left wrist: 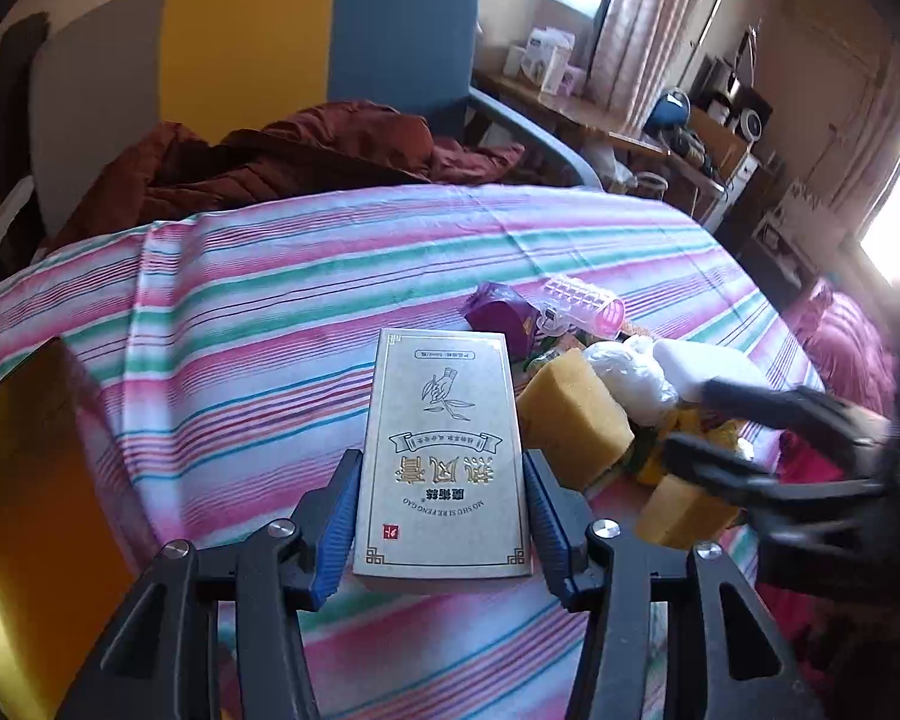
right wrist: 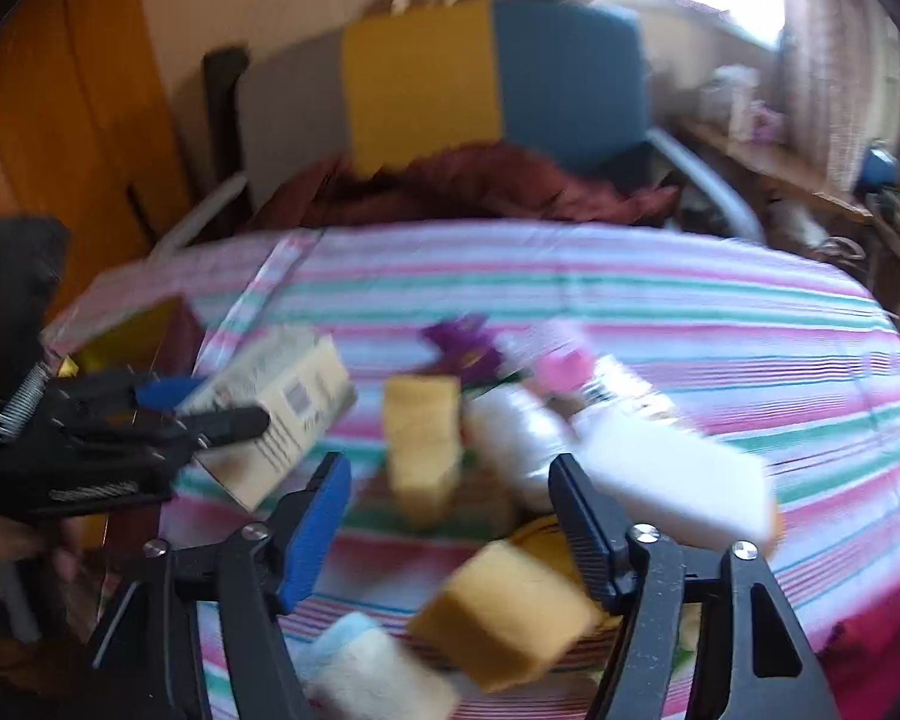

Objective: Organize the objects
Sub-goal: 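Grasp the white printed box with the left tool while the right tool grasps a yellow sponge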

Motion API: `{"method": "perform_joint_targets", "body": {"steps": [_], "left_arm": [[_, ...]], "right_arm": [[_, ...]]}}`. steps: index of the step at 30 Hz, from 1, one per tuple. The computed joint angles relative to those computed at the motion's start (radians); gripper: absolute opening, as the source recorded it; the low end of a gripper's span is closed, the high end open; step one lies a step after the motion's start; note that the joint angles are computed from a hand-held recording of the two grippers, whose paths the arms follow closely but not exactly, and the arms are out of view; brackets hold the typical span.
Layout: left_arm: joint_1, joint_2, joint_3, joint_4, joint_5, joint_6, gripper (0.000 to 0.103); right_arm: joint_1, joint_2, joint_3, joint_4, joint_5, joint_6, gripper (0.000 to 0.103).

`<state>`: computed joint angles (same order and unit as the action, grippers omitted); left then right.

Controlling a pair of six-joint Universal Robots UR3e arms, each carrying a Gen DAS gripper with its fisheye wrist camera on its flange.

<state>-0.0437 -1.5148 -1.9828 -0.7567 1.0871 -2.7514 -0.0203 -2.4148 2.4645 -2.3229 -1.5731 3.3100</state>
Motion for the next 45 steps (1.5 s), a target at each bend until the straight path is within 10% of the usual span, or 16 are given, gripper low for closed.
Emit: {"method": "perform_joint_targets", "body": {"steps": [8,10,19,34,41,45], "left_arm": [[0.225,0.291,-0.118,-0.191,-0.127,0.116,0.052],[0.307,0.362,-0.131,-0.279,-0.159,0.169,0.052],[0.803,0.611,-0.152,-0.671,-0.245,0.493,0.052],[0.965,0.15,-0.155,-0.017,-0.076,0.291,0.053],[1.089,0.231,-0.152,-0.161,-0.146,0.329,0.055],[1.243,0.419,-0.188,-0.407,-0.223,0.49,0.055]], "right_arm": [[0.094,0.439,-0.097,-0.158,-0.073,0.017,0.047],[0.098,0.489,-0.108,-0.179,-0.075,0.01,0.032],[0.3,0.5,-0.234,-0.167,-0.169,0.093,0.031],[0.647,1.099,-0.882,-0.153,-0.067,0.138,0.031],[0.699,1.502,-1.439,0.038,-0.054,0.163,0.034],[0.719,1.61,-1.602,0.052,-0.071,0.192,0.068]]}}
